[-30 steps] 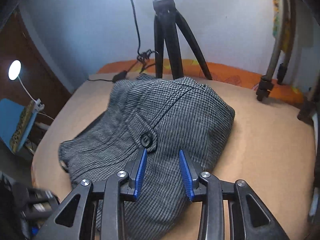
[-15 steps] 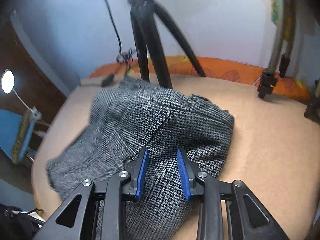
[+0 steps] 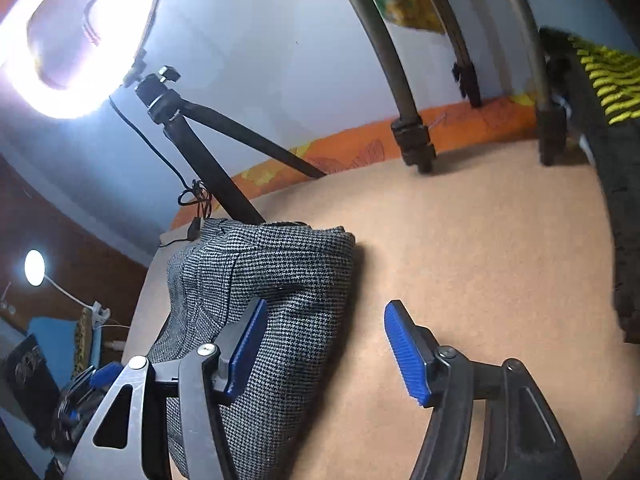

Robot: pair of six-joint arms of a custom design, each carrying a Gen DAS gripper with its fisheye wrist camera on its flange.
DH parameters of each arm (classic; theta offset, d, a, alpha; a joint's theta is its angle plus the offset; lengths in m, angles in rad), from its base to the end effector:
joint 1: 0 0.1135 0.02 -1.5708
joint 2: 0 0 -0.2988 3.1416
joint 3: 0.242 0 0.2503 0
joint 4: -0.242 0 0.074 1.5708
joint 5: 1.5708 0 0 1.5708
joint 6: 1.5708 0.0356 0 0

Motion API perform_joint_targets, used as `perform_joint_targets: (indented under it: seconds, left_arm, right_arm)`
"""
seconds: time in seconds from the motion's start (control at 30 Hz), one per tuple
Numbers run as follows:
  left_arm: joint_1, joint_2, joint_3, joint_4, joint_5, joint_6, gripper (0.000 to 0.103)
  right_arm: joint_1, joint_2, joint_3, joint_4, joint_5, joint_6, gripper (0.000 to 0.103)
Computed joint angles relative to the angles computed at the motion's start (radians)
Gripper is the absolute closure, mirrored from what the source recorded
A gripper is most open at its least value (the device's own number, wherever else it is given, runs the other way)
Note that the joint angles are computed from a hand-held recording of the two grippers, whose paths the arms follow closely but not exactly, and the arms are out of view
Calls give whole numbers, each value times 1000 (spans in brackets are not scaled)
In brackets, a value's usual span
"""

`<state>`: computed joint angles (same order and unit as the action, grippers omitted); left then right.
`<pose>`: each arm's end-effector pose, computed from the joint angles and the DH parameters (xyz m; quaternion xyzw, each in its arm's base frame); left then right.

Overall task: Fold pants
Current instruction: 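Grasp the folded pants bundle with the right gripper while the left gripper grasps beside it, then lift the folded pants bundle with both grippers toward the clothes stack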

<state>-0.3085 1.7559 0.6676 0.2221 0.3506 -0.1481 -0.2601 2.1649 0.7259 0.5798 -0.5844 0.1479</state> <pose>0.2921 -0.1059 0.1379 0.1340 0.9164 -0.2363 0.2939 0.3398 -0.0701 0.0496 0.0836 0.8994 0.2509 0.3482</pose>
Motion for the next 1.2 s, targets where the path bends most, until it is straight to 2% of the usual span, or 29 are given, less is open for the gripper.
perform_joint_targets:
  seconds: [0.1, 0.23, 0.27, 0.3, 0.43, 0.67, 0.93, 1.03, 1.2]
  left_arm:
    - [28, 34, -1, -13, 34, -67, 32]
    - [-3, 107, 42, -37, -48, -123, 32]
    - [-8, 126, 63, -46, -53, -140, 29]
    - [-1, 141, 69, -38, -46, -151, 25]
    - [30, 198, 82, -16, 0, -199, 23]
    - [48, 224, 32, 68, 23, -232, 20]
    - [1, 211, -15, 167, -47, -245, 20]
    - [-9, 212, -25, 197, -61, -248, 29]
    - [-26, 222, -27, 232, -61, -266, 54]
  right_arm:
    - [16, 32, 33, -14, -36, 33, 34]
    - [54, 77, 89, -34, -42, 61, 33]
    - [65, 85, 101, -38, -31, 68, 33]
    - [75, 92, 109, -38, -23, 76, 33]
    - [86, 108, 124, -26, -24, 89, 33]
    - [81, 118, 119, 7, -47, 101, 32]
    - [96, 137, 123, 37, -58, 103, 39]
    - [96, 143, 120, 51, -57, 112, 46]
    - [119, 135, 96, 92, -11, 124, 66]
